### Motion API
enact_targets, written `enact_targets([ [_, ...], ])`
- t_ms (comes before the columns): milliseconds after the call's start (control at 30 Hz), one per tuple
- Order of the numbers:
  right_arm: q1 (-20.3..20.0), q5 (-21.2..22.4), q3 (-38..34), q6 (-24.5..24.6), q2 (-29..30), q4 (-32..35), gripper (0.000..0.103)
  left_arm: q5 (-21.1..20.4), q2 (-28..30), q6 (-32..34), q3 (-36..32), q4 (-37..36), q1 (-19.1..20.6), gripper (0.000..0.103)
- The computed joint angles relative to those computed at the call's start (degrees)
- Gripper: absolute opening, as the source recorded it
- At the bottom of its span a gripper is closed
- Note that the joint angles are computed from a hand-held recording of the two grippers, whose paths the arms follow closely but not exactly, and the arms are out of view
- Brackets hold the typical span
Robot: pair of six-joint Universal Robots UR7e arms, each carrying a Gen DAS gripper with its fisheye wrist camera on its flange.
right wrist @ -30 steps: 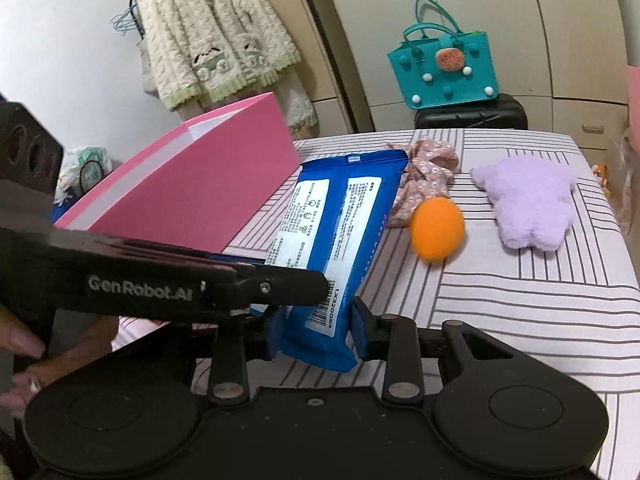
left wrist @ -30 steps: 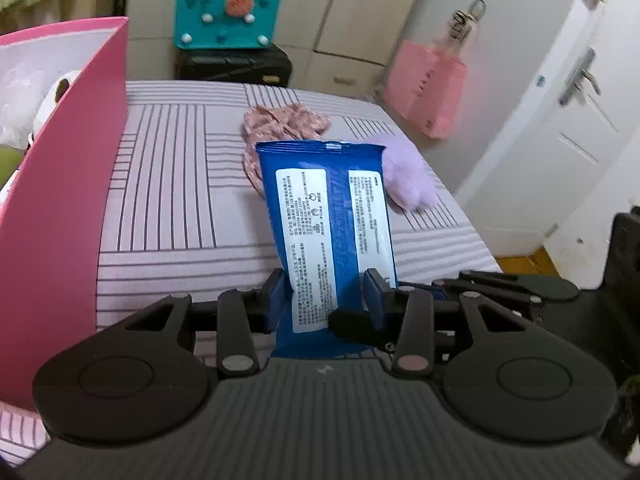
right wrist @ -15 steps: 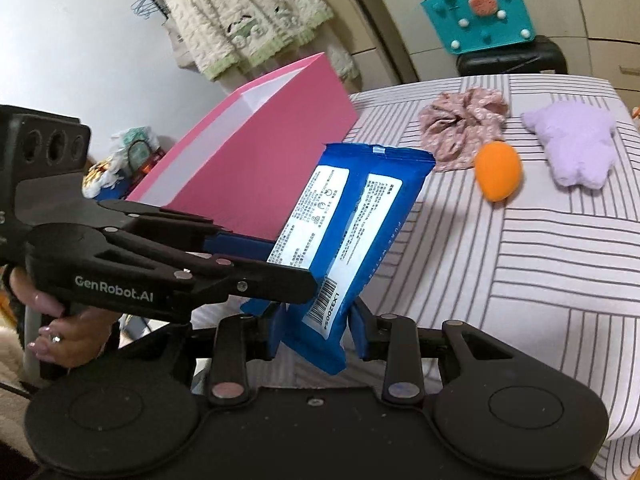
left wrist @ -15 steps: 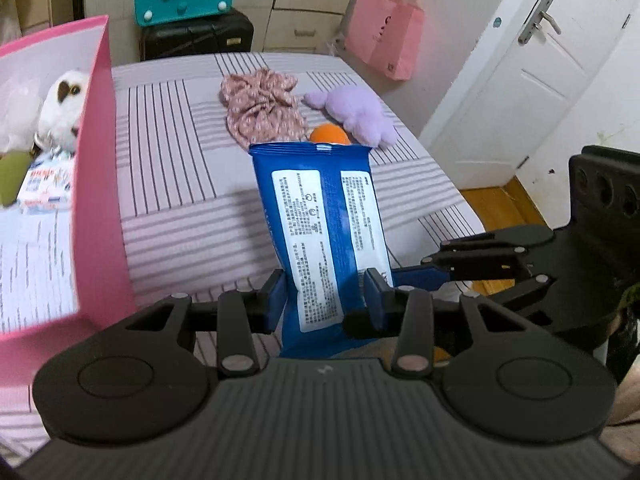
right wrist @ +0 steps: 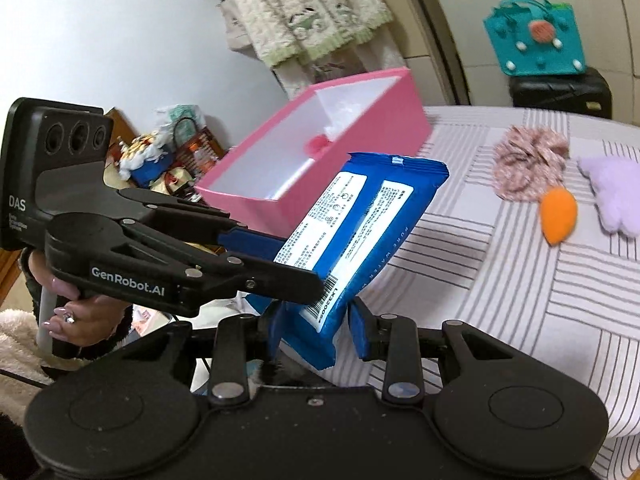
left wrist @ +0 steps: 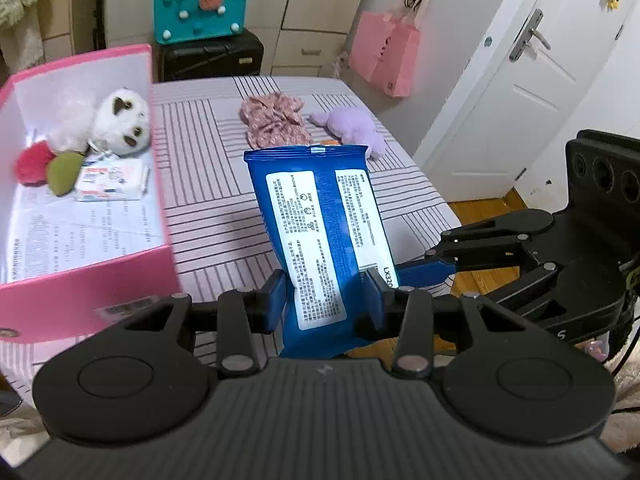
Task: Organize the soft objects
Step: 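Carry the blue wipe pack over the pink box with both grippers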
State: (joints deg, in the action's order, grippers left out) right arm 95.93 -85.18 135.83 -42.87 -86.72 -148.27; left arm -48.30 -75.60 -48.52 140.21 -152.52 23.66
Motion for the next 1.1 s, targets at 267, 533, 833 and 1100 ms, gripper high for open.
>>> enact_targets([
  [267, 6.09, -0.76, -0.95, -0.93, 0.53, 0.32, 0.039, 5.22, -8.45, -8.52, 3.00, 9.94, -6.31, 0.040],
  [533, 12.15, 0.19, -3.54, -1.93, 5.97, -3.85, 0.039, 11.68, -18.94, -15.02, 5.73, 19.74, -10.15, 0.040],
  [833, 16.32, -0.36, -11.64, -0.42, 17.87, -5.85, 0.039, 15.51, -25.76, -12.76, 4.76, 24.68, -4.23, 0.041],
  [1100, 18.32, -3.47, -22.42, 2.54, 29.46, -0.18, 0.039, 9.83, -26.02, -0.68, 0.34, 18.90, 9.76, 0.042],
])
